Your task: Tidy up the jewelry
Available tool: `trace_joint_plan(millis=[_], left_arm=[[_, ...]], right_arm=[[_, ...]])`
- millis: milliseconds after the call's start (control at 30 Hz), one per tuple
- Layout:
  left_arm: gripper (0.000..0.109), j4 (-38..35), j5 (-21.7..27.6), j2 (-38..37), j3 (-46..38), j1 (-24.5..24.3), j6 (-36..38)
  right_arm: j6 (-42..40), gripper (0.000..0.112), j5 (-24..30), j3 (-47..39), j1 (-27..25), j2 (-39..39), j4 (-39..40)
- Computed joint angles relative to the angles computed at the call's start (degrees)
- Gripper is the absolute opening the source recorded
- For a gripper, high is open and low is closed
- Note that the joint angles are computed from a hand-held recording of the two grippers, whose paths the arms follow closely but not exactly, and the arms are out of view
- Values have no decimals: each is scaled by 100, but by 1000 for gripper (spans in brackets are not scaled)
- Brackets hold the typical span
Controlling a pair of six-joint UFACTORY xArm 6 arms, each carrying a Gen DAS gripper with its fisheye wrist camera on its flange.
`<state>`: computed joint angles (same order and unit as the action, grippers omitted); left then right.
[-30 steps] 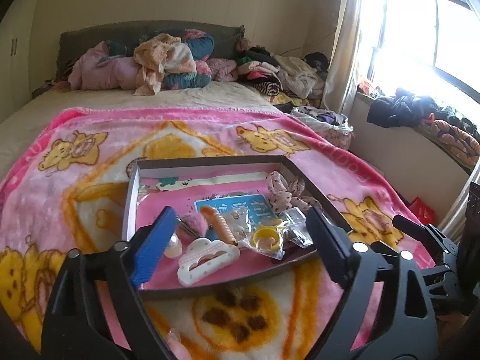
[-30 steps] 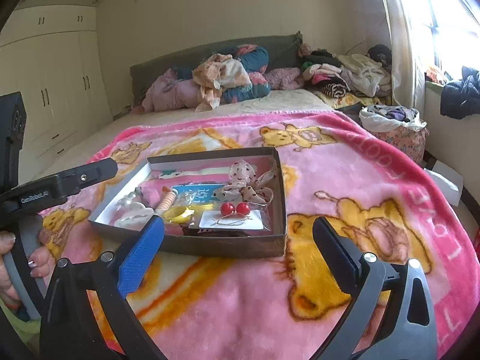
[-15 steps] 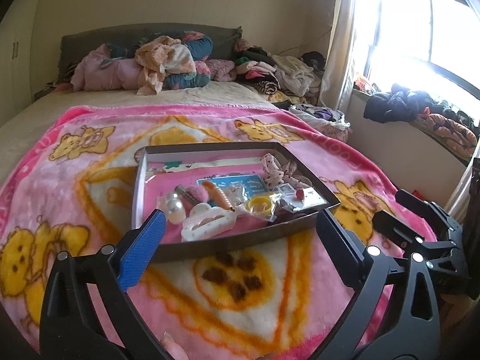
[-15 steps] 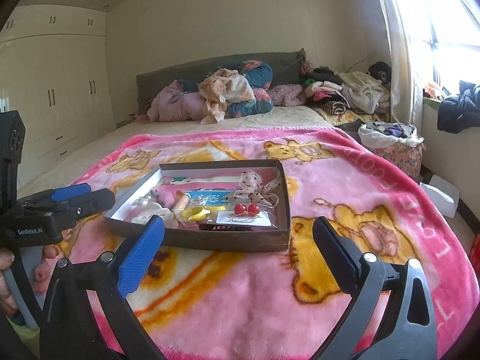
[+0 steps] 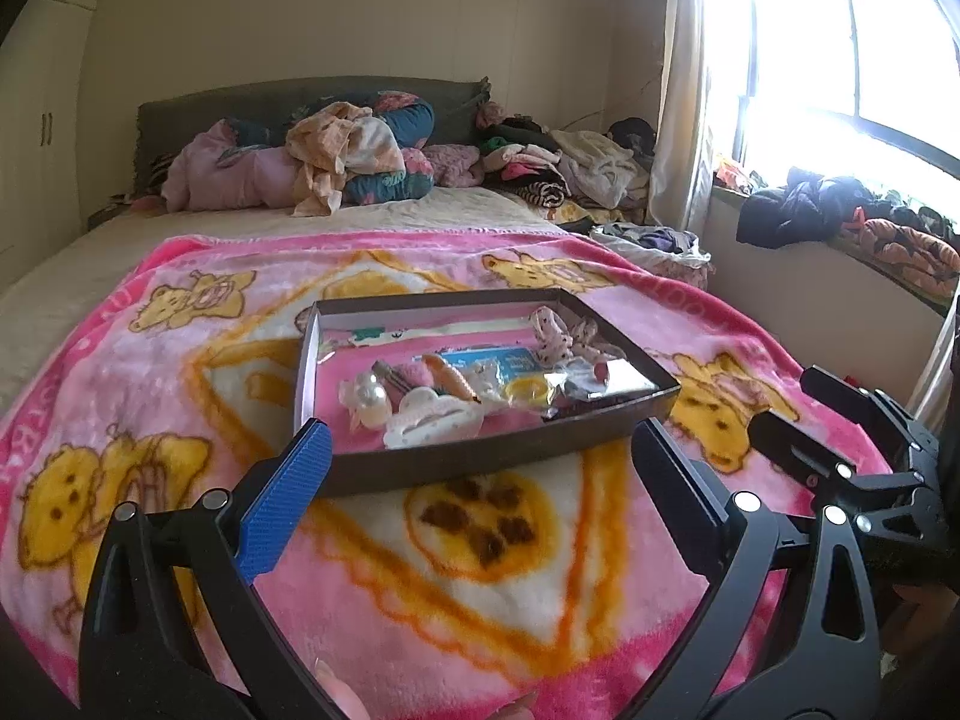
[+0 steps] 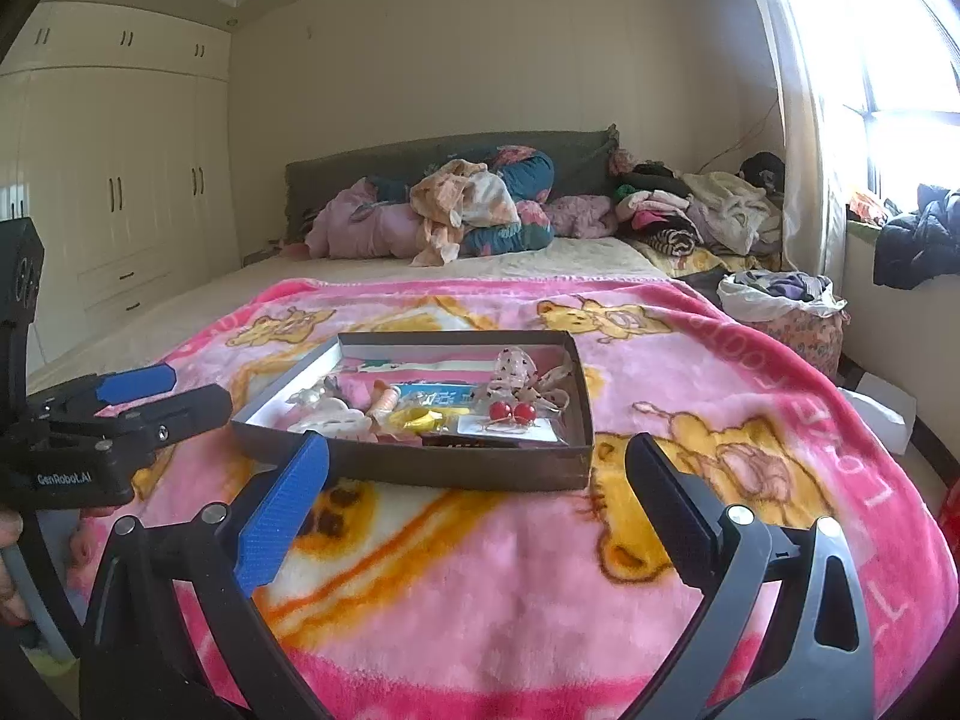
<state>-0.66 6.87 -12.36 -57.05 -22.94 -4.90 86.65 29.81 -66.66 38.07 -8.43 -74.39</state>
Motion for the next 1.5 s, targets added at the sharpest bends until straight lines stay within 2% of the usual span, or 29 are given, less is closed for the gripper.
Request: trace_joint_plan(millis=[133,233,300,367,567,1500], left_arm=[[91,-37,-42,-112,216,-23,-72],[91,378,-119,-141,310,19,-449],[91,278,-121,-159,348,-1,-426],[91,932,-225,-173,410,80,-1032],[91,2202,-281,-161,403,229,-2179],[91,1945,-336,-167,470,228,-1993]], right_arm=[[567,97,60,185,64,-121,-539],[900,97,107,304,121,-197,-897],[986,97,84,364,138,-231,-985],[1017,97,138,381,170,-231,-1016],[1176,97,211,466,221,-296,-1189],[999,97,204,433,188,-246,-895]])
